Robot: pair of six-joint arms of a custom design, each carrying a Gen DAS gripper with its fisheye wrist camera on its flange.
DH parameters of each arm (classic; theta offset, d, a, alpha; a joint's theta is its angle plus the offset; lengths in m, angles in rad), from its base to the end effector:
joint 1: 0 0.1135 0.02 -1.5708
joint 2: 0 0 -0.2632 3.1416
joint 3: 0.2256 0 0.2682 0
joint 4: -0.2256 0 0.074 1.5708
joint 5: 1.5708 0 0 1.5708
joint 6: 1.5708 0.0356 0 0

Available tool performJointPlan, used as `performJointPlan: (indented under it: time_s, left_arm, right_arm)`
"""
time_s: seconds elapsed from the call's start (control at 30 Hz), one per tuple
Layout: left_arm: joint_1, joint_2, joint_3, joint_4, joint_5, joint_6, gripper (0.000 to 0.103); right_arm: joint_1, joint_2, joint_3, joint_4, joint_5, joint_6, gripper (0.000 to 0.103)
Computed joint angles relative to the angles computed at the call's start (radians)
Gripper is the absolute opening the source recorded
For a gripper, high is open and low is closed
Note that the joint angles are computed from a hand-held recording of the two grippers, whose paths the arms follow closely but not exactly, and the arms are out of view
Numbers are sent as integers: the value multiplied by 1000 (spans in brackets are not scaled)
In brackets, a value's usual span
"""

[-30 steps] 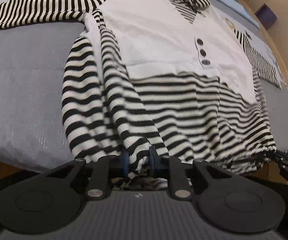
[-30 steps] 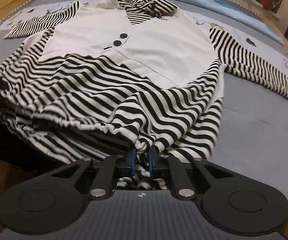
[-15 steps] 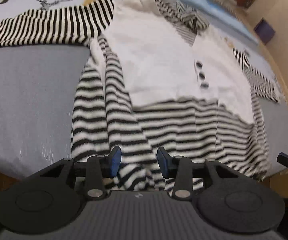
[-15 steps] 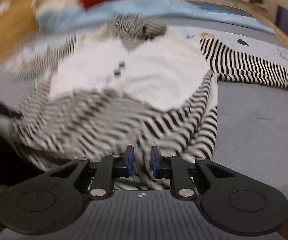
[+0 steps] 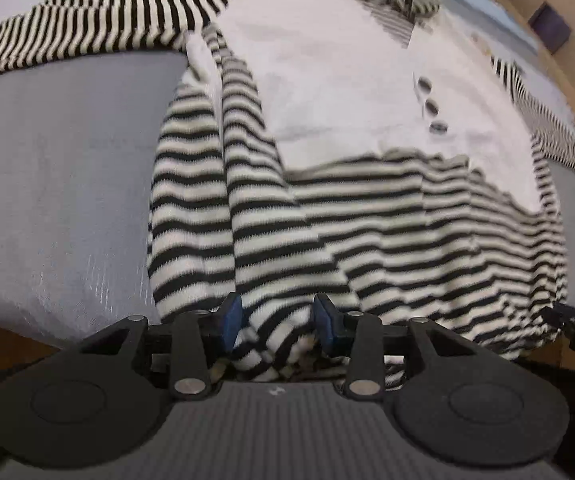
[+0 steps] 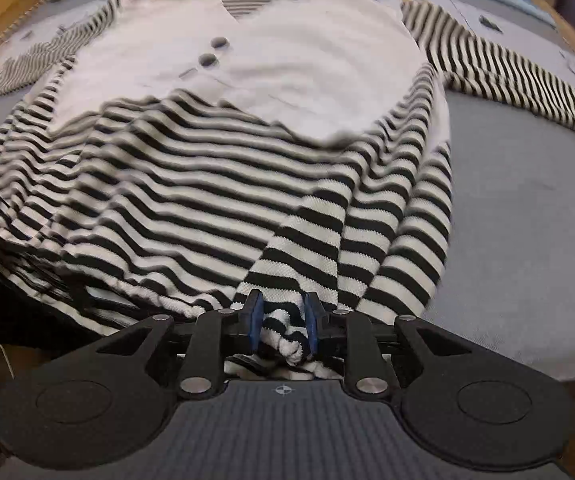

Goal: Fold small clothes

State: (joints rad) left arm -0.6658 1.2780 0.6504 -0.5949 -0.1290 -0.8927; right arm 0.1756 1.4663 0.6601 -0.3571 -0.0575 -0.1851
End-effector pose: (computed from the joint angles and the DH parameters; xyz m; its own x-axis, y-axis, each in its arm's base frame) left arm 0.1823 -0.1373 0.1578 -0.9139 -0.2642 -0.3083 -0.2130 0.9584 -0.1899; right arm 0.2559 0.0475 0.1276 -0.8523 -0.3378 -0.3993 -0.3598 0.9328 -0.0211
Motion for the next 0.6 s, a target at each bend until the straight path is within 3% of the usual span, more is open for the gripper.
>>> performJointPlan:
  time_s: [0.1,0.17,0.4,0.53,0.6]
  left_arm:
    - [-3,-54,-12,11,-45,-27,61]
    - [-8,-78,-11,22,-87,-49,67]
    - [-54,-136,9,77,-301,-58,75]
    - [-10,-171,30,98,-358,-18,79]
    - [54,-159,60,116,-359,63,79]
  right_arm:
    - [-24,-64,-16,20,-49,29,23]
    - [-40,-109,-29,40,-79,56,23]
    - [-67,-188,-61,182,-113,145,24]
    - [-63,-193,-71,252,-74,176,24]
    - [-63,-194,-79,291,-59,197,23]
